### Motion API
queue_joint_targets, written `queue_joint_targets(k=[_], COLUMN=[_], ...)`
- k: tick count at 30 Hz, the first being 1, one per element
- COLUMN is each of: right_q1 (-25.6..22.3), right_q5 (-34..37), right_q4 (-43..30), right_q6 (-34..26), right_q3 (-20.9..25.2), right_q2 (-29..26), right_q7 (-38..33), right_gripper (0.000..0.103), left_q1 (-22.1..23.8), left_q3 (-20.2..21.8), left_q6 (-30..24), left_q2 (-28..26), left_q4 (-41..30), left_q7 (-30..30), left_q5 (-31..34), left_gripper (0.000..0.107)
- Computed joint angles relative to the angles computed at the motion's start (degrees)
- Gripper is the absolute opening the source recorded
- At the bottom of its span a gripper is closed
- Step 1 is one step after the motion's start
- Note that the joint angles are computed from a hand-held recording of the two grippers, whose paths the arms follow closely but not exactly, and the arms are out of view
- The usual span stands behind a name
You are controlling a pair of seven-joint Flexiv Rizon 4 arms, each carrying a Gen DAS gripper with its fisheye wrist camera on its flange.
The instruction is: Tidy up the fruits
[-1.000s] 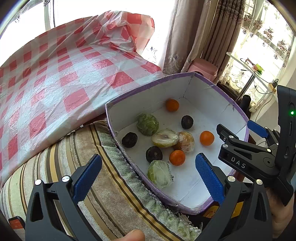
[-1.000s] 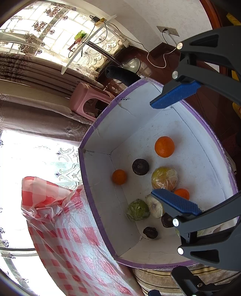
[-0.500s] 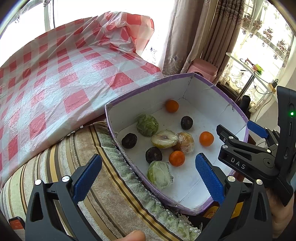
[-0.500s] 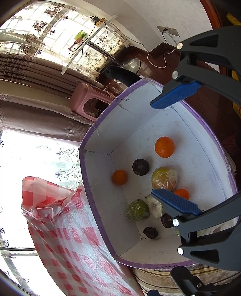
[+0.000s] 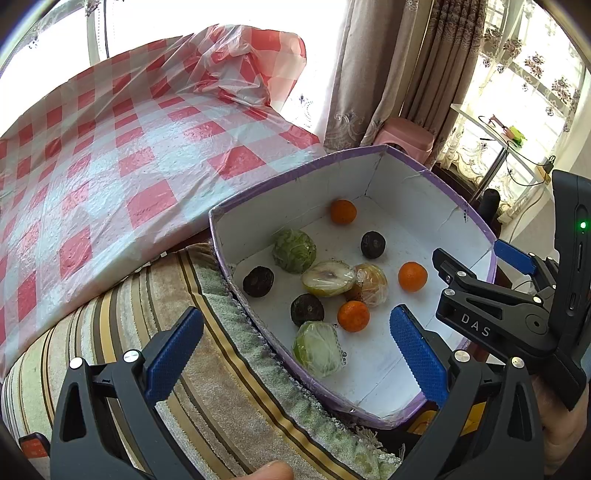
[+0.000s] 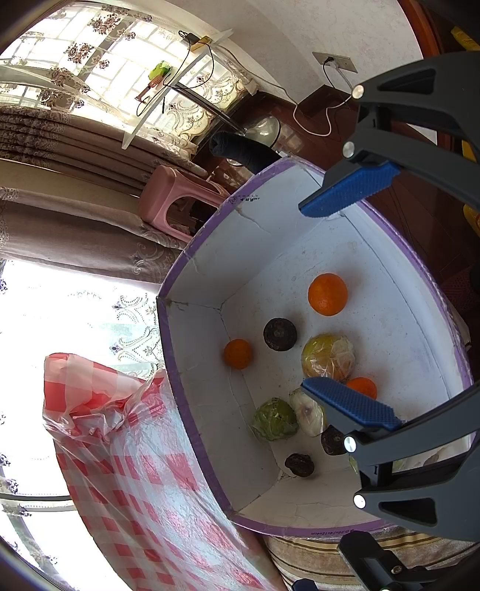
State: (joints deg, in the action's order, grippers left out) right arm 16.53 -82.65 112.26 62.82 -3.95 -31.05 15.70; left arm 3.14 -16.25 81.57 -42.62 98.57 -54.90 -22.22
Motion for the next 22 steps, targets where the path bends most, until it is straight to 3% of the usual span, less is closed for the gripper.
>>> queue_joint_targets(k=[6, 9, 11, 18, 22], right_q1=[-0.14, -0.35, -0.45, -0.42, 0.45], right_q5=[-0.19, -0.31, -0.26, -2.06, -5.31], right_q4=[0.2, 0.44, 0.4, -1.09, -5.94], right_q6=[-0.08, -0.16, -0.31, 1.98, 8.05], right_q3=[0.0, 0.0, 0.01, 0.67, 1.28], right_q2=[0.17, 0.39, 0.42, 0.55, -1.98], right_q7=[0.27, 0.44, 0.6, 0.9, 1.93], right_gripper=[0.088, 0.088, 0.088, 0.088, 0.1], left_q1=[0.42, 6.4, 8.43, 15.97, 23.75], left_q3=[-0.72, -9.22, -12.33, -17.43, -20.4], left_q6=[0.07, 2.12, 3.56, 3.14, 6.93], left_q2=[0.0, -0.28, -0.01, 4.56, 6.53], left_q4=[0.07, 2.4, 3.53, 6.33, 8.08], left_q7=[0.76, 5.82, 7.67, 9.43, 12.83], left_q5=[0.13, -1.86, -2.28, -5.18, -6.9], left_gripper=[0.098, 0.098, 0.098, 0.098, 0.099])
